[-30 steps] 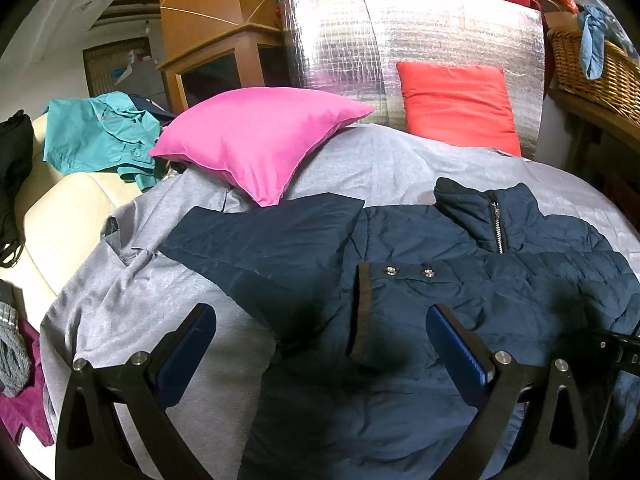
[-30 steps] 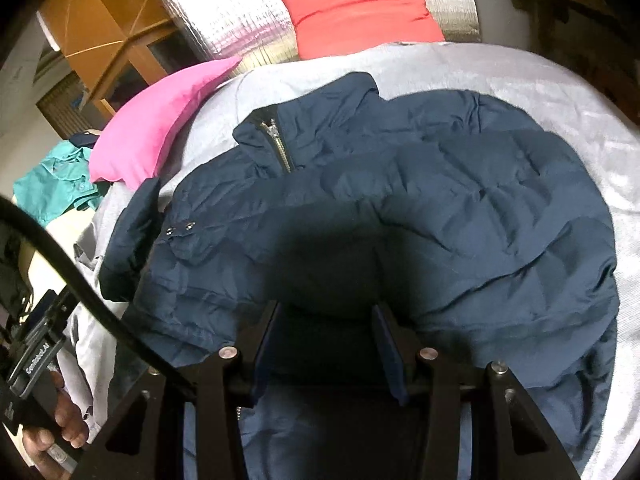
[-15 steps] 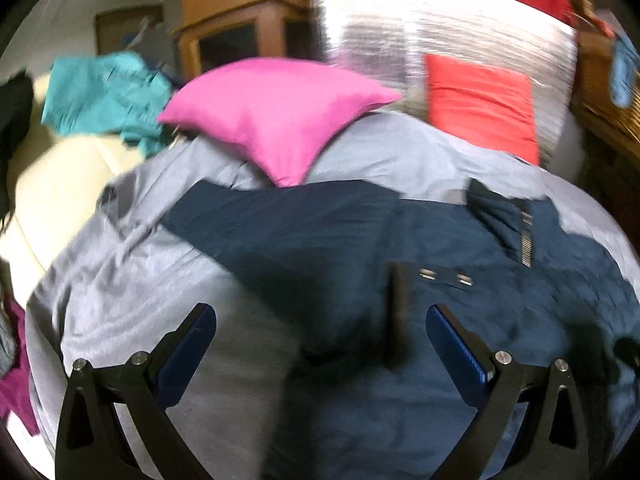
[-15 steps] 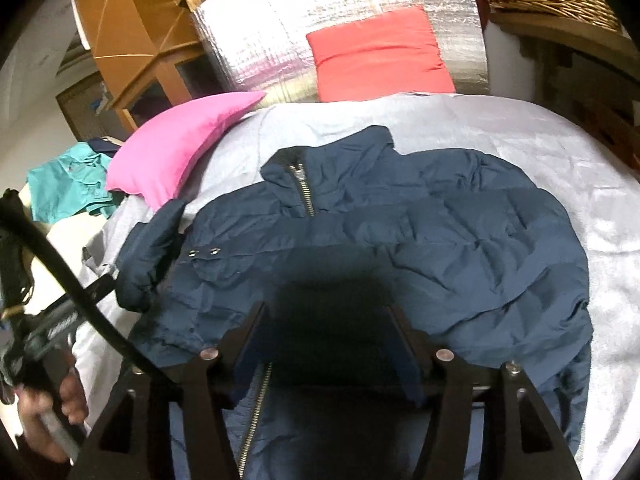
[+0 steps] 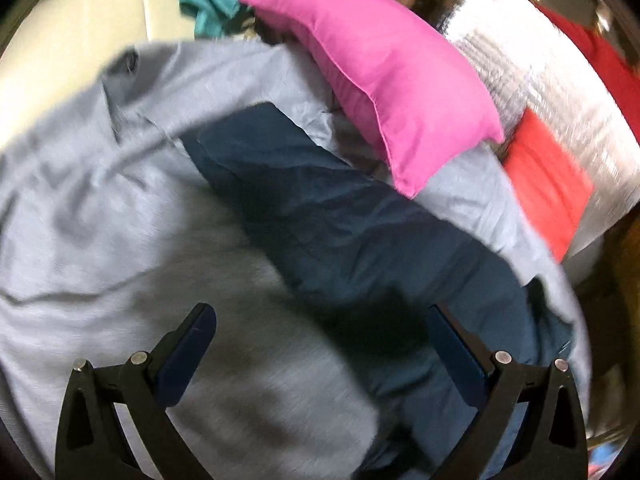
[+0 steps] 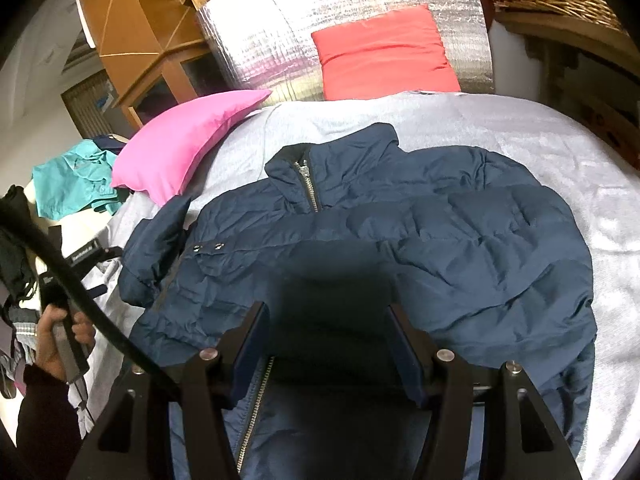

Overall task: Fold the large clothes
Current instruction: 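Grasp the other jacket sleeve with the left gripper and lift it, then fold the held sleeve and side across the body toward the right gripper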

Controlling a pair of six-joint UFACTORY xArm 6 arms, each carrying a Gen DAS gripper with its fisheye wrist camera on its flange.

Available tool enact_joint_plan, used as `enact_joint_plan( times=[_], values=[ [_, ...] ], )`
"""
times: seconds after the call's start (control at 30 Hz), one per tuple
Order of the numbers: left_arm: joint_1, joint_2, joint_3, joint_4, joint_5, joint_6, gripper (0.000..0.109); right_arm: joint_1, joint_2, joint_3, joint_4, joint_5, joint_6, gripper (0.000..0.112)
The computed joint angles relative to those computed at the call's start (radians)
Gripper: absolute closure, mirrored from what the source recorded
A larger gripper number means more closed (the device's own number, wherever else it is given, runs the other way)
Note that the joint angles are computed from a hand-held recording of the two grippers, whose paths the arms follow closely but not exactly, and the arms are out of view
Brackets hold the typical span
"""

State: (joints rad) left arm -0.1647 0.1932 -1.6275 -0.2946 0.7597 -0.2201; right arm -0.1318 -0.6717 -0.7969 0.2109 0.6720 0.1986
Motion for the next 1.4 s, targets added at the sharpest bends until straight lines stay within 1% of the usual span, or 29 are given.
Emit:
enact_joint_plan(
  times=[0.03, 0.1, 0.13, 0.2, 0.23, 0.27, 0.3, 0.33, 0.37, 0.5, 0.6, 0.7, 0.8, 0.9, 1.0, 1.07, 1.13, 1.2, 1.23, 1.27, 1.33, 1.37, 1.4],
  values=[
    [0.010, 0.018, -0.011, -0.090, -0.001, 0.029, 0.006, -0.002, 0.004, -0.001, 0.009, 0.002, -0.007, 0.049],
    [0.021, 0.037, -0.020, -0.195, -0.001, 0.054, 0.006, 0.000, 0.008, 0.001, 0.014, 0.000, -0.011, 0.049],
    [0.027, 0.045, -0.019, -0.270, -0.004, 0.076, 0.008, 0.002, 0.011, 0.001, 0.016, 0.000, -0.014, 0.049],
    [0.035, 0.062, -0.023, -0.390, -0.005, 0.113, 0.024, 0.005, 0.016, 0.000, 0.016, 0.003, -0.017, 0.049],
    [0.041, 0.073, -0.027, -0.462, 0.005, 0.140, 0.028, 0.006, 0.017, 0.001, 0.015, 0.001, -0.018, 0.049],
    [0.046, 0.082, -0.031, -0.511, 0.012, 0.156, 0.042, 0.006, 0.018, 0.001, 0.017, -0.001, -0.020, 0.049],
    [0.049, 0.092, -0.033, -0.556, 0.017, 0.167, 0.050, 0.004, 0.019, 0.001, 0.019, -0.002, -0.022, 0.049],
    [0.049, 0.101, -0.038, -0.565, 0.017, 0.163, 0.056, 0.003, 0.020, 0.001, 0.023, -0.002, -0.023, 0.049],
    [0.048, 0.103, -0.038, -0.568, 0.015, 0.162, 0.059, 0.002, 0.018, 0.002, 0.028, -0.002, -0.025, 0.049],
    [0.038, 0.088, -0.026, -0.588, -0.019, 0.196, 0.081, -0.002, 0.002, 0.010, 0.015, -0.013, -0.021, 0.049],
    [0.020, 0.060, -0.018, -0.573, -0.041, 0.227, 0.089, -0.015, -0.018, 0.019, 0.014, -0.017, -0.013, 0.049],
    [-0.018, 0.027, -0.024, -0.522, -0.043, 0.248, 0.093, -0.035, -0.036, 0.025, 0.014, -0.016, -0.009, 0.049],
    [-0.074, -0.026, -0.014, -0.493, -0.048, 0.285, 0.094, -0.059, -0.053, 0.027, 0.008, -0.014, 0.004, 0.049],
    [-0.144, -0.110, 0.043, -0.507, -0.058, 0.361, 0.095, -0.085, -0.067, 0.029, 0.020, -0.006, 0.010, 0.049],
    [-0.242, -0.170, 0.091, -0.463, -0.066, 0.387, 0.097, -0.115, -0.086, 0.034, 0.048, 0.002, 0.001, 0.049],
    [-0.287, -0.177, 0.109, -0.427, -0.060, 0.372, 0.097, -0.132, -0.096, 0.037, 0.041, 0.010, 0.006, 0.049],
    [-0.339, -0.154, 0.114, -0.314, -0.046, 0.296, 0.097, -0.151, -0.102, 0.039, 0.044, 0.020, 0.011, 0.049],
    [-0.362, -0.138, 0.123, -0.228, -0.021, 0.222, 0.097, -0.175, -0.102, 0.037, 0.066, 0.030, 0.004, 0.049],
    [-0.363, -0.133, 0.125, -0.219, -0.004, 0.199, 0.097, -0.186, -0.103, 0.037, 0.077, 0.037, 0.000, 0.049],
    [-0.365, -0.144, 0.144, -0.229, -0.002, 0.194, 0.096, -0.199, -0.103, 0.035, 0.090, 0.045, -0.005, 0.049],
    [-0.345, -0.158, 0.143, -0.268, 0.036, 0.198, 0.091, -0.223, -0.105, 0.029, 0.112, 0.056, -0.020, 0.049],
    [-0.327, -0.169, 0.136, -0.293, 0.071, 0.206, 0.083, -0.232, -0.107, 0.028, 0.122, 0.058, -0.027, 0.049],
    [-0.310, -0.186, 0.149, -0.317, 0.089, 0.219, 0.071, -0.239, -0.109, 0.028, 0.130, 0.059, -0.032, 0.049]
  ],
)
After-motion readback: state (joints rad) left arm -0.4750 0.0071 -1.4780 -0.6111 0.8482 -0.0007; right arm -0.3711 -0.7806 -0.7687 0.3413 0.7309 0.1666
